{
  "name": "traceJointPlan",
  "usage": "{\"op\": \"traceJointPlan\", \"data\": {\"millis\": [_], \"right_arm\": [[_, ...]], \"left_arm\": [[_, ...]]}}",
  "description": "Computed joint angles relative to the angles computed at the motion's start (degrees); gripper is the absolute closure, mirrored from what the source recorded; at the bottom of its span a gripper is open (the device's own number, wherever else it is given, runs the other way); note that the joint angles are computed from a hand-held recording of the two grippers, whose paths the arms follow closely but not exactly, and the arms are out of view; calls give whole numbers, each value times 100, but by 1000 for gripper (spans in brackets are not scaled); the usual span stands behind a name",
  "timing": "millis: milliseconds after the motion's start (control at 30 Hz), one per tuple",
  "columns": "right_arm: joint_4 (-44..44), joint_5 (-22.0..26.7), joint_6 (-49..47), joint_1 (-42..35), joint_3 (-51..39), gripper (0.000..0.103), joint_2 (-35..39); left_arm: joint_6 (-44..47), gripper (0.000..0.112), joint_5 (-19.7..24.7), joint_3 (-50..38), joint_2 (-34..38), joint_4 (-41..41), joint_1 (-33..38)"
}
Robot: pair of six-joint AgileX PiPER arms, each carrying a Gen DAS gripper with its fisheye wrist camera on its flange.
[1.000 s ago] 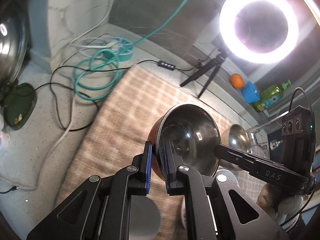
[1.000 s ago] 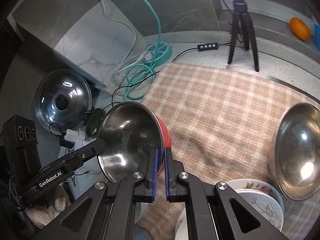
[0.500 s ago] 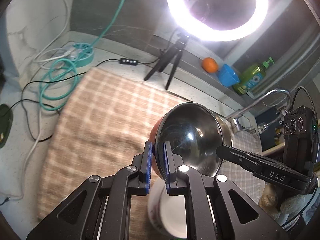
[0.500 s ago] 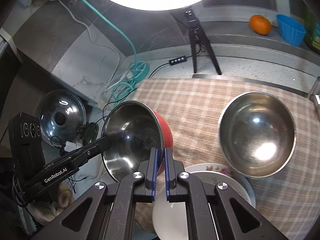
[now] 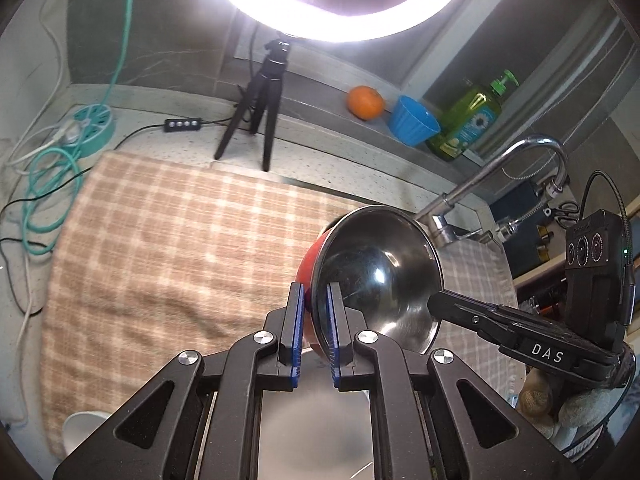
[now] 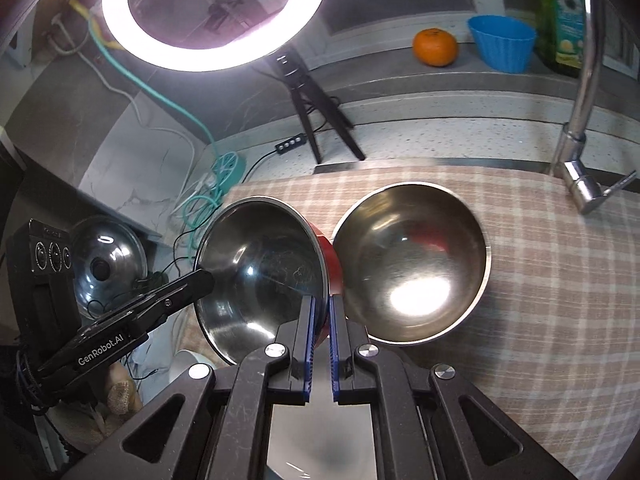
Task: Organize plates and bowls
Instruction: 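Lift the red-bottomed bowl and carry it to the steel bowl, then lower the red-bottomed bowl into the steel bowl with both grippers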
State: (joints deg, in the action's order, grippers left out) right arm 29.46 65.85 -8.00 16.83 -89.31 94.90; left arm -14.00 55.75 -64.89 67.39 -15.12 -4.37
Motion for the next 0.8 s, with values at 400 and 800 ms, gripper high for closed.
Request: {"op": "traceJointPlan", "data": {"millis": [400,800], "right_arm": [[-227,110,-297,-570,-310,97,377],[-590,101,-400,-575,-675,97,990]], "left_arm": [[-529,103,-237,-634,1078,287,-711],[-630,103,-205,-934,1800,497,-841]]}}
